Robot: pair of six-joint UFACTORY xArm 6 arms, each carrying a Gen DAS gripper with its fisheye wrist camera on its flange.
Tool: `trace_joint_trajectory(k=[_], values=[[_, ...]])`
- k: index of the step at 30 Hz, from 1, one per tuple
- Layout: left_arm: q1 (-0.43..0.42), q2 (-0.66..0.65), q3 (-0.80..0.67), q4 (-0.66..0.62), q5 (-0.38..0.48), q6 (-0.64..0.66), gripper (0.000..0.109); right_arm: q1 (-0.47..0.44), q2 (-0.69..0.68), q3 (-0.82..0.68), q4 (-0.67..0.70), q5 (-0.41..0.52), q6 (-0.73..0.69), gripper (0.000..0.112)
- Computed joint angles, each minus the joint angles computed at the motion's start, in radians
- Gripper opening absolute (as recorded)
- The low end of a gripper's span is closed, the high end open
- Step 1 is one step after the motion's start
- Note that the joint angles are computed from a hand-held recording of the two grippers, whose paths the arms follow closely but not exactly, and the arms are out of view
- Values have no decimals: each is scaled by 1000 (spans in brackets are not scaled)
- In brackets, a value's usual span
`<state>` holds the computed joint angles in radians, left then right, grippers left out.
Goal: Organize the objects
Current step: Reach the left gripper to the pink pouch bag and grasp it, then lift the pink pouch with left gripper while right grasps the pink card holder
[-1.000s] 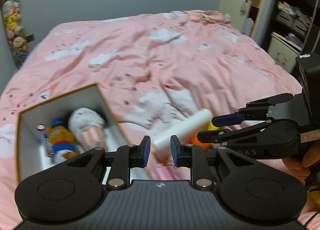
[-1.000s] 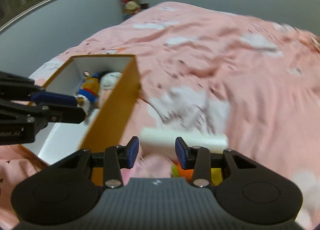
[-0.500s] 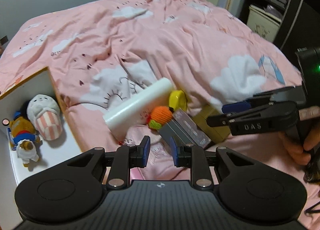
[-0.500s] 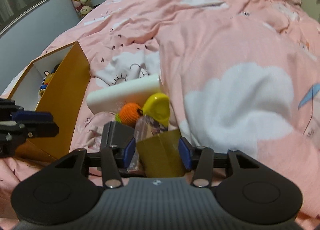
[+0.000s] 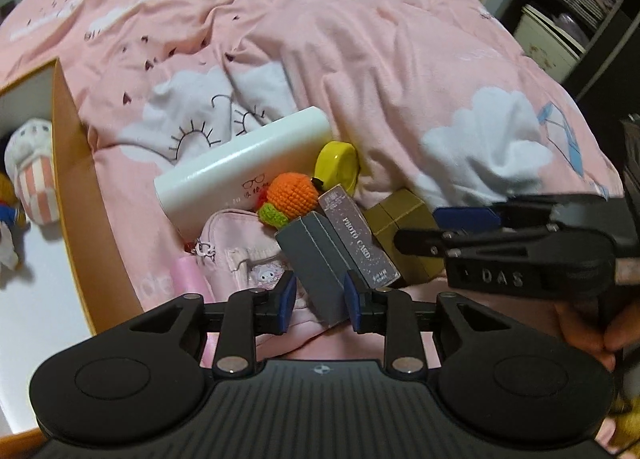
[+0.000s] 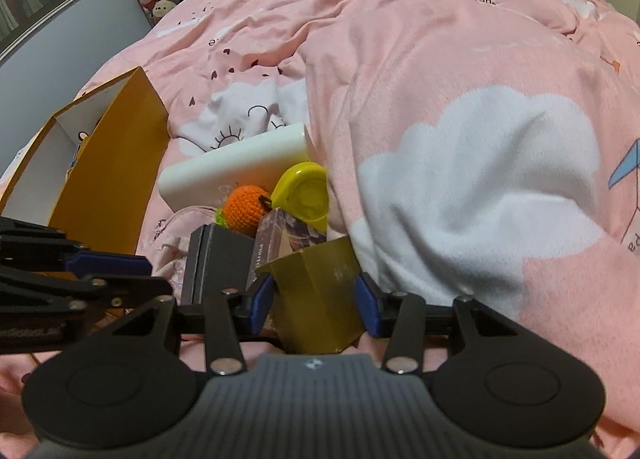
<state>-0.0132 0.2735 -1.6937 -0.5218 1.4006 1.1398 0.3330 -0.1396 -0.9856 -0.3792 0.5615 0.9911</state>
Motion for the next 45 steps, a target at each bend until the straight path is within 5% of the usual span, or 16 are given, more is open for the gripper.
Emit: trace_joint_trajectory(k=[9, 14, 20, 32, 34, 37, 45], values=[[-15, 24, -12, 0, -6, -135, 44, -1, 10, -4, 4, -3, -16, 53], [-17, -2, 24, 13, -82, -143, 45, 0, 3, 7, -22, -28, -1, 52], [-56, 5, 34, 170, -184, -215, 43, 5, 20, -13, -56, -17, 4, 53], [-130, 30, 99, 346, -322, -271, 69, -8, 21, 1, -30, -55, -11, 53], [-119, 47, 61, 315, -263, -273, 51, -9, 20, 3, -28, -58, -12, 53], [-105, 14, 96, 266, -296, -244, 29, -10, 21, 3, -28, -60, -12, 52], [-55, -98, 196, 104, -359, -141, 17, 5, 8, -8, -118, -46, 39, 37]])
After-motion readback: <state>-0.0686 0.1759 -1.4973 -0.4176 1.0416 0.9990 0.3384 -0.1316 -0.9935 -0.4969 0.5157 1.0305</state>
